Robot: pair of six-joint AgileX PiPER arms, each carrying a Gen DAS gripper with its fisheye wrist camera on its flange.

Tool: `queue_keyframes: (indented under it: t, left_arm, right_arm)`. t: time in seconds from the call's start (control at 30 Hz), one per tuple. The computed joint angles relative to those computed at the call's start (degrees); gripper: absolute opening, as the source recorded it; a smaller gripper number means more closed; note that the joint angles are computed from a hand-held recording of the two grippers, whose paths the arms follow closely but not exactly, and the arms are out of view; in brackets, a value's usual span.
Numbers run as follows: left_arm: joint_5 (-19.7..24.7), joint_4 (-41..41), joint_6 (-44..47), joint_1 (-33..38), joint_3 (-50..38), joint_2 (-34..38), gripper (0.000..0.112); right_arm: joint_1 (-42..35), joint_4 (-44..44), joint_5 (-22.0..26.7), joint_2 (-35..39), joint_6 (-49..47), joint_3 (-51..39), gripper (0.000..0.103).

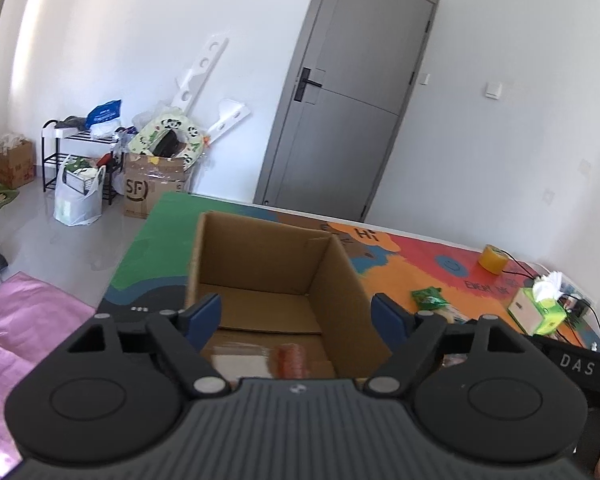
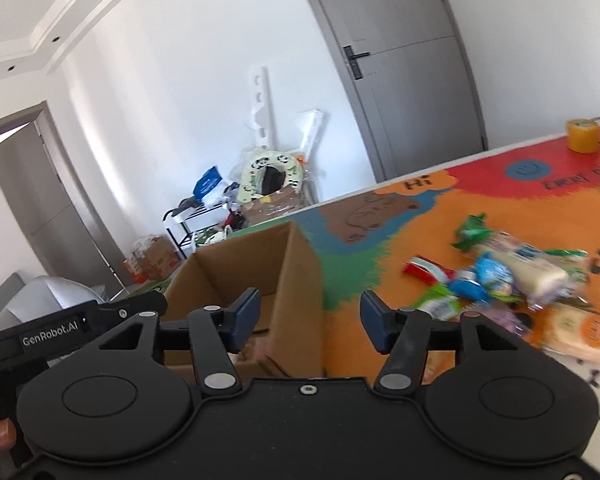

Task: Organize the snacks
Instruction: 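Lower both held snacks into the cardboard box and open both grippers, then reach the left gripper to the small clear snack stick and grasp it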

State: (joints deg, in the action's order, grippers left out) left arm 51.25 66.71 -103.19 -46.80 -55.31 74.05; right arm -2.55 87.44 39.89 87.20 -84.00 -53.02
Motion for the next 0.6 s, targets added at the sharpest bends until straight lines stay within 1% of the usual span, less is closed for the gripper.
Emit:
queue_keyframes:
  t: [0.07,0.17,0.27,0.37,0.43,0.47,0.53,0.6]
  left_arm:
    - [0.4,-0.1,0.0,-1.1,-0.8,0.9,0.081]
    - [1.2,-0.4,0.0,-2.9,-2.0,2.3,0.083]
    - [1.9,-0.3,-0.2,-4.6,-2.9,3.3,0.088]
    - [2.8,-0.3,-0.3,-6.1,-4.2,4.7,0.090]
    - [2.9,-0.4,-0.1,-6.7,-5.5,6.0,0.090]
    - [2.8,-0.3,0.0,-7.0,-6.1,6.6,0.090]
    - [2.7,-0.4,0.2,-7.7,-7.4,7.8,0.091]
    - [2.4,-0.5,0.5,-8.3,-8.4,8.8,0.091]
  right_arm:
    - [-2.4,-0.5,1.8,-0.5,0.4,0.7,0.058]
    - [-5.0,0.0,2.1,-1.6,-0.7,2.2,0.064]
    - [-8.1,-0.5,3.3,-2.3,-0.7,3.0,0.067]
    - [-10.5,0.0,4.1,-2.8,-2.1,4.0,0.074]
    - [-12.4,-0.3,4.9,-3.2,-2.7,4.4,0.081]
    - [-13.4,-0.4,5.4,-3.3,-3.1,4.6,0.083]
    - [-15.3,-0.4,6.4,-3.4,-3.8,4.8,0.090]
    - [-17.3,-0.3,7.2,-3.3,-4.7,5.0,0.092]
